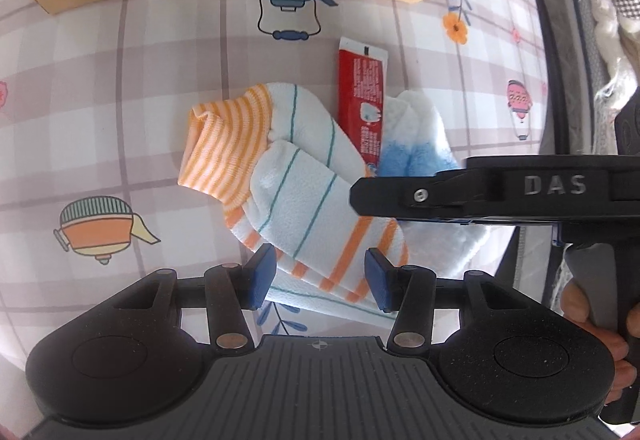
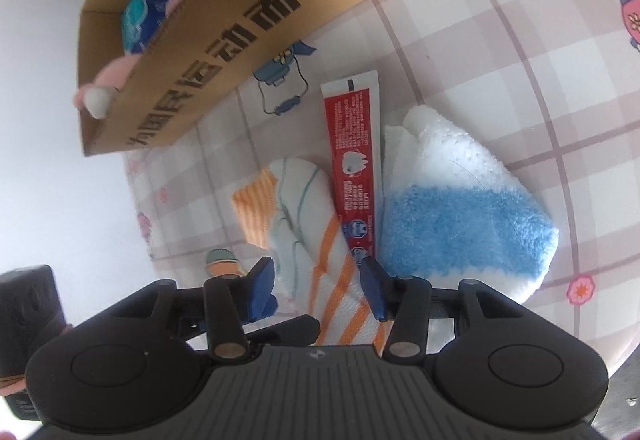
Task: Organize soft objects
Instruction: 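Move the right gripper to the orange-striped white towel and grasp it, then lift the striped towel with the right gripper and carry it into the box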
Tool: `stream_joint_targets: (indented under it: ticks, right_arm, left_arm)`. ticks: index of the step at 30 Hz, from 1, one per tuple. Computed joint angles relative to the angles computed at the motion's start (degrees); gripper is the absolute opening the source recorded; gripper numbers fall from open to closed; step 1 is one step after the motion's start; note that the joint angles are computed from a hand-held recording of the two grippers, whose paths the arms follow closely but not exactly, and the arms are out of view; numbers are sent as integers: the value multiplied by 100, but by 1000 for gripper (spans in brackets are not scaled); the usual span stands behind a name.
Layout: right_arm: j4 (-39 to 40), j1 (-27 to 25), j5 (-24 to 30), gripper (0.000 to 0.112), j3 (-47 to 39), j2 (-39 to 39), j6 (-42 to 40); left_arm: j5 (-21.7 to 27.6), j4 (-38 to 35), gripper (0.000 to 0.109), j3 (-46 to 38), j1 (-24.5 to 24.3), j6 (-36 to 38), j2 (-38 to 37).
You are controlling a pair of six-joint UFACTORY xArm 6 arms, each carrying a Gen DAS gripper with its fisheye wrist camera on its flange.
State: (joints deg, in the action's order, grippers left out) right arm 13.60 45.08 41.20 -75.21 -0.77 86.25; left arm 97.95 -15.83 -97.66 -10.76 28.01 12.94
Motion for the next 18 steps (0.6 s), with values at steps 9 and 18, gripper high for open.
stream_joint_targets:
  ticks: [9, 18]
  right_arm:
    - [354, -8, 293, 43, -255, 312, -256]
    - [333, 2, 545, 20, -489, 472, -355]
  left_arm:
    - [-203, 267, 49, 111, -161, -54, 25]
    - [-336, 313, 48, 270, -227, -5, -59]
